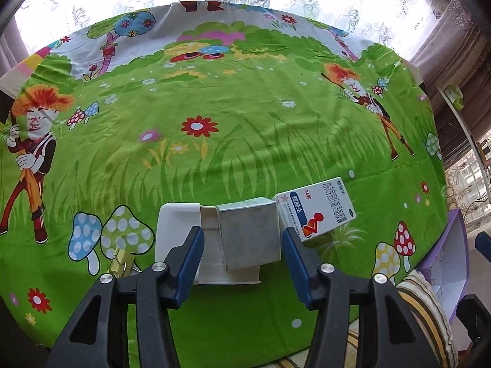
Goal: Organize rigid objects
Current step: 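Move both open grippers back over the remaining items on the bed, then grasp the small grey-white box with the left gripper, then grasp the white blue-labelled medicine box with the right gripper while the left holds its box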
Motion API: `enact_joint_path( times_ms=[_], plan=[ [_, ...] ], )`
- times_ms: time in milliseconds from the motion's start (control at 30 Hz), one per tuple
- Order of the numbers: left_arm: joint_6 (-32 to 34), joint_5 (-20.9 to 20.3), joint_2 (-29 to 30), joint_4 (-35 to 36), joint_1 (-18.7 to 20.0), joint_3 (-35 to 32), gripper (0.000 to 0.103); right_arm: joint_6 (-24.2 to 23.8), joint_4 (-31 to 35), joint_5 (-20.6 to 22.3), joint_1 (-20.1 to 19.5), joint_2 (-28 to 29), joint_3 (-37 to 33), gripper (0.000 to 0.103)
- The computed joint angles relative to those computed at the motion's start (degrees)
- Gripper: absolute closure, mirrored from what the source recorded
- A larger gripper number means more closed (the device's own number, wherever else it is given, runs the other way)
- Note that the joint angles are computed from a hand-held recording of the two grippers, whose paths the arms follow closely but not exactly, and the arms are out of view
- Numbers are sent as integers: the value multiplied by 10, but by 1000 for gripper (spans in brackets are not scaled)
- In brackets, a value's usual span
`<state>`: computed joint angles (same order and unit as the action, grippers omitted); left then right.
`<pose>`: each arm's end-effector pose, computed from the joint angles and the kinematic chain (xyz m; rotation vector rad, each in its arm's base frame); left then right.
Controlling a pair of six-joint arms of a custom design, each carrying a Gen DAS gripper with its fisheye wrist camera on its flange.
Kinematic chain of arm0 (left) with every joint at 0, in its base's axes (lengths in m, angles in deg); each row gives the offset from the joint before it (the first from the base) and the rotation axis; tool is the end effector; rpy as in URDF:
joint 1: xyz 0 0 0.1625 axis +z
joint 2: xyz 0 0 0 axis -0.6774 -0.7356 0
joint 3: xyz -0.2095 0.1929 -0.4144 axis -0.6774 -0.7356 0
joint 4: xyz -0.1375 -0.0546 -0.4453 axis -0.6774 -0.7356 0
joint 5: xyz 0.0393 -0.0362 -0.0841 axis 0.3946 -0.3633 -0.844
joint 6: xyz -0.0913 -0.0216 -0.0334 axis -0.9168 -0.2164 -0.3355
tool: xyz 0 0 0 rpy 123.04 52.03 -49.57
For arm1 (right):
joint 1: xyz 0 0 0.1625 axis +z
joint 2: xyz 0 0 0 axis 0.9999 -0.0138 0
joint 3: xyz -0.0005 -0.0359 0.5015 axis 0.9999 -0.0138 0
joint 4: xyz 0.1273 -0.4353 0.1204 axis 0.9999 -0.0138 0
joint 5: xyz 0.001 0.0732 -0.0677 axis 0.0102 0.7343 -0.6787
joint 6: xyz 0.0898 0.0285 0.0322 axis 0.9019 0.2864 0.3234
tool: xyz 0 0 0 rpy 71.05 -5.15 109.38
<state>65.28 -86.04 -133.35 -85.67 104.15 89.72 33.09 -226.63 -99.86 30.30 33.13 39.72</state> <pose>-0.0941 -0.5943 0.3152 0.1692 2.4484 -0.5127 0.3929 -0.5424 0.1353 0.6516 -2.4533 0.5305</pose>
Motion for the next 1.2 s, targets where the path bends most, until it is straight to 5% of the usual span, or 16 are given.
enact_joint_path(
  times_ms=[233,800,1200],
  plan=[
    [8,14,8,1,0,-1,61,8,5,4,-4,0,0,9],
    [9,-2,-59,-128,-14,47,62,-4,-2,31,-1,65,-45,10],
    [11,14,-89,-200,-11,74,62,-25,24,5,1,140,-108,10]
  ],
)
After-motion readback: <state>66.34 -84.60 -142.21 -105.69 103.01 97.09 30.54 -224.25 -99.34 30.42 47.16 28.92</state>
